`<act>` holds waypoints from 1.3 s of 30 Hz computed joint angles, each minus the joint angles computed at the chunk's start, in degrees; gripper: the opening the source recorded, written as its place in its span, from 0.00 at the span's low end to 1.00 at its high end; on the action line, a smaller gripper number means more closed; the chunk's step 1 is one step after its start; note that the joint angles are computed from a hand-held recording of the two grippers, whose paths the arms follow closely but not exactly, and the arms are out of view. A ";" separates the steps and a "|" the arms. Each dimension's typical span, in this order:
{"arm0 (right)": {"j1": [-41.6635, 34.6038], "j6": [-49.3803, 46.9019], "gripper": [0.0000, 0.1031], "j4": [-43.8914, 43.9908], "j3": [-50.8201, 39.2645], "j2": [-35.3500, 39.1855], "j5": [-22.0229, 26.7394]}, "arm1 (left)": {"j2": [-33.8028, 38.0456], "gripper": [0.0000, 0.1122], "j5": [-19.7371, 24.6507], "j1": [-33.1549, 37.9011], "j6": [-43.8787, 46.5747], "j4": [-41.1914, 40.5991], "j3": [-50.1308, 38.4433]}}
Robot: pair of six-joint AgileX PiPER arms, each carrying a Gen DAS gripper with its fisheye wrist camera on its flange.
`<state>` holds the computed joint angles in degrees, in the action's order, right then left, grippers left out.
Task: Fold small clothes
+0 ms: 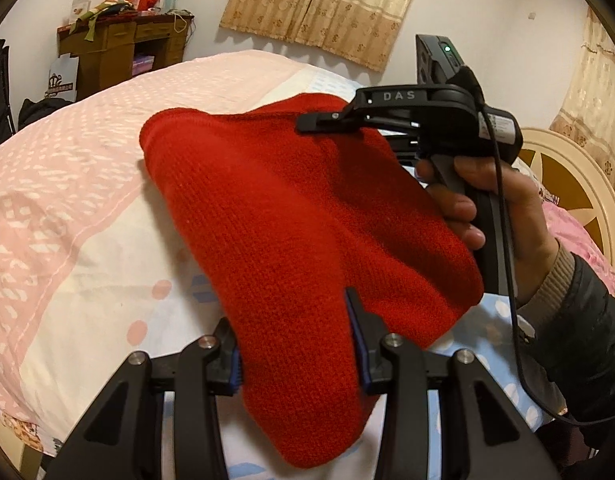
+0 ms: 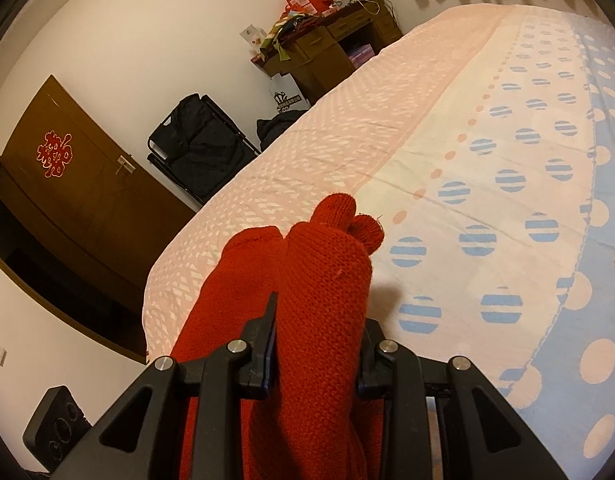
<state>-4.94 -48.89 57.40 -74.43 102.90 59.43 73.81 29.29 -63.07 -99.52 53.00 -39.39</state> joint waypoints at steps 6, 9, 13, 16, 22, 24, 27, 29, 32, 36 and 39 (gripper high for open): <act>1.16 0.73 0.28 -2.03 -0.18 0.87 -1.72 | -0.51 0.38 0.72 -1.98 -8.09 5.90 2.11; 1.30 1.36 0.28 -3.24 -0.89 1.93 -2.16 | -0.17 0.39 2.68 -3.82 -9.75 7.12 1.97; 1.59 2.25 0.32 -4.98 -1.47 2.86 -2.96 | -0.32 0.39 3.08 -4.51 -11.06 7.84 2.28; 1.31 2.59 0.36 -5.04 -1.48 3.31 -3.16 | -0.58 0.42 4.35 -5.86 -12.27 8.41 2.62; -2.52 4.74 0.51 -4.99 1.19 -0.13 -6.26 | -4.83 0.47 8.65 -7.80 -8.92 4.16 1.55; -5.01 2.42 0.51 -2.99 3.38 -3.21 -5.43 | -5.84 0.48 11.53 -9.35 -10.60 6.00 1.33; -7.86 -1.35 0.51 -0.35 6.65 -8.33 -1.96 | -6.32 0.49 20.53 -13.18 -12.16 10.19 -0.33; -8.67 -3.23 0.52 0.46 8.15 -11.18 0.06 | -6.43 0.62 23.99 -12.74 -11.61 12.28 -1.35; -8.60 -6.52 0.54 1.45 12.28 -16.47 3.78 | -4.78 0.66 21.50 -7.72 -10.52 14.25 -1.67; -7.70 -8.70 0.54 0.87 17.45 -18.98 7.16 | 1.30 0.67 17.56 -0.81 -3.57 6.63 -2.47; -7.40 -10.26 0.54 -1.75 22.27 -19.98 4.98 | 1.37 0.68 15.01 -1.64 -10.18 9.47 2.38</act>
<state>-12.34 -59.15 55.65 -52.16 82.92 64.41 75.18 44.30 -64.71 -109.70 62.46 -37.02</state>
